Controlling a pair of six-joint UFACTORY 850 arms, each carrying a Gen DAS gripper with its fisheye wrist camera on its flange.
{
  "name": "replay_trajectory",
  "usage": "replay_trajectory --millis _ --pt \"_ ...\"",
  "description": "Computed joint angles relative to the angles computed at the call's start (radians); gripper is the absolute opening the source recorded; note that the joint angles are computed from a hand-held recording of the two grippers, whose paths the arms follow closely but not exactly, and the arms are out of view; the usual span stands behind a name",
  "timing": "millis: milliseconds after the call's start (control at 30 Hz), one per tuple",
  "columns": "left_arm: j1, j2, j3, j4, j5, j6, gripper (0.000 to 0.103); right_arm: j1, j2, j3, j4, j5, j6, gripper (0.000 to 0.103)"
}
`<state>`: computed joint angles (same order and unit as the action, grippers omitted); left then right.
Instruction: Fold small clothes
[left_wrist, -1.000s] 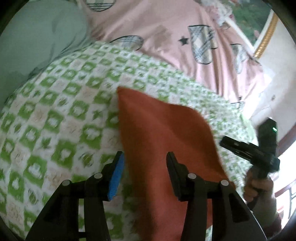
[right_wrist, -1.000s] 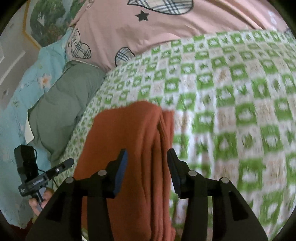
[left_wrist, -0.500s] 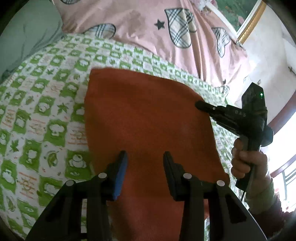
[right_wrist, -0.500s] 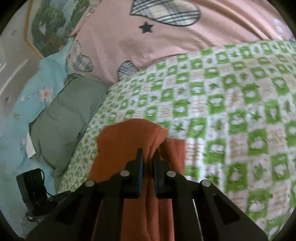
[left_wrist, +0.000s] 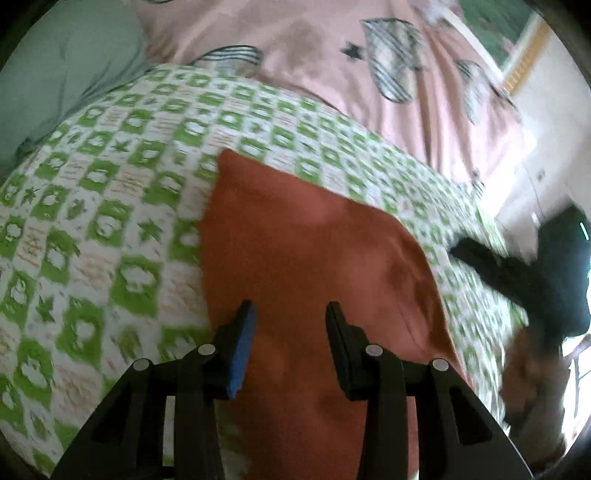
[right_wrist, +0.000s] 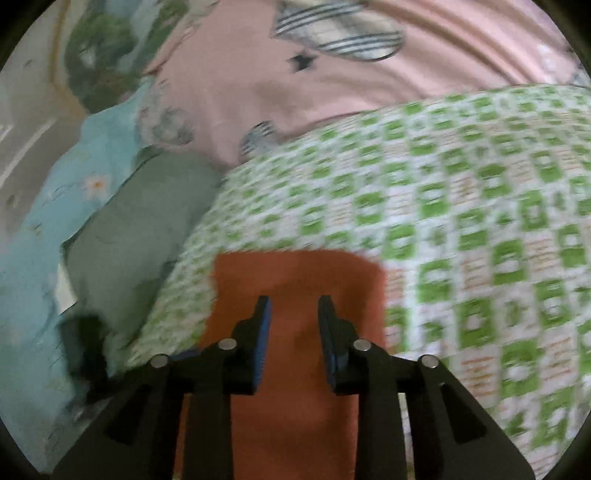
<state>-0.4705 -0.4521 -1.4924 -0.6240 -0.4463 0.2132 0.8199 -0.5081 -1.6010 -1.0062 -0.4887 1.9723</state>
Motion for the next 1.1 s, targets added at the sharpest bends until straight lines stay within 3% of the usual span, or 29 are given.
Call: replay_trajectory --millis 100,167,233,300,367,600,733,900,967,1067,1100 --pt "0.028 -0.078 -0.102 0.079 -0.031 -0.131 0.039 -0.003 -0.043 -0.028 0.077 0.036 -0.059 0.031" --pt "0.053 -0.142 -0.185 0.016 -0.082 -0.092 0.048 -0.005 -0.053 -0.016 0.095 0.067 -0.042 0.031" --pt "0.070 -0.205 -0.269 -0.025 -0.137 -0.066 0.050 -0.006 -0.057 -0.002 0.100 0.085 -0.025 0.031" --pt "0.072 -0.253 -0.337 -0.010 -0.161 -0.067 0.045 -0.009 -0.057 0.012 0.085 0.091 -0.003 0.031" --pt "0.069 -0.306 -0.423 0.044 -0.176 -0.096 0.007 -0.014 -0.048 0.032 0.054 0.105 0.039 0.031" --pt "0.077 -0.446 -0.684 0.275 -0.225 -0.353 0.005 -0.015 -0.030 0.061 -0.013 0.106 0.122 0.031" --pt "0.080 -0.312 -0.493 0.159 -0.128 -0.245 0.010 -0.008 -0.015 0.075 -0.145 0.083 0.251 0.031" --pt "0.045 -0.086 -0.148 -0.166 -0.080 0.123 0.014 -0.013 -0.025 0.068 -0.168 0.012 0.282 0.031" --pt "0.021 -0.031 -0.061 -0.185 -0.076 0.172 0.014 -0.023 -0.030 0.079 -0.133 -0.015 0.273 0.031" --pt "-0.012 0.032 0.033 -0.130 -0.061 0.148 0.014 -0.036 0.004 0.151 -0.246 0.038 0.461 0.027" --pt "-0.019 0.052 0.060 -0.123 -0.056 0.150 0.014 -0.027 0.015 0.156 -0.251 0.021 0.470 0.027"
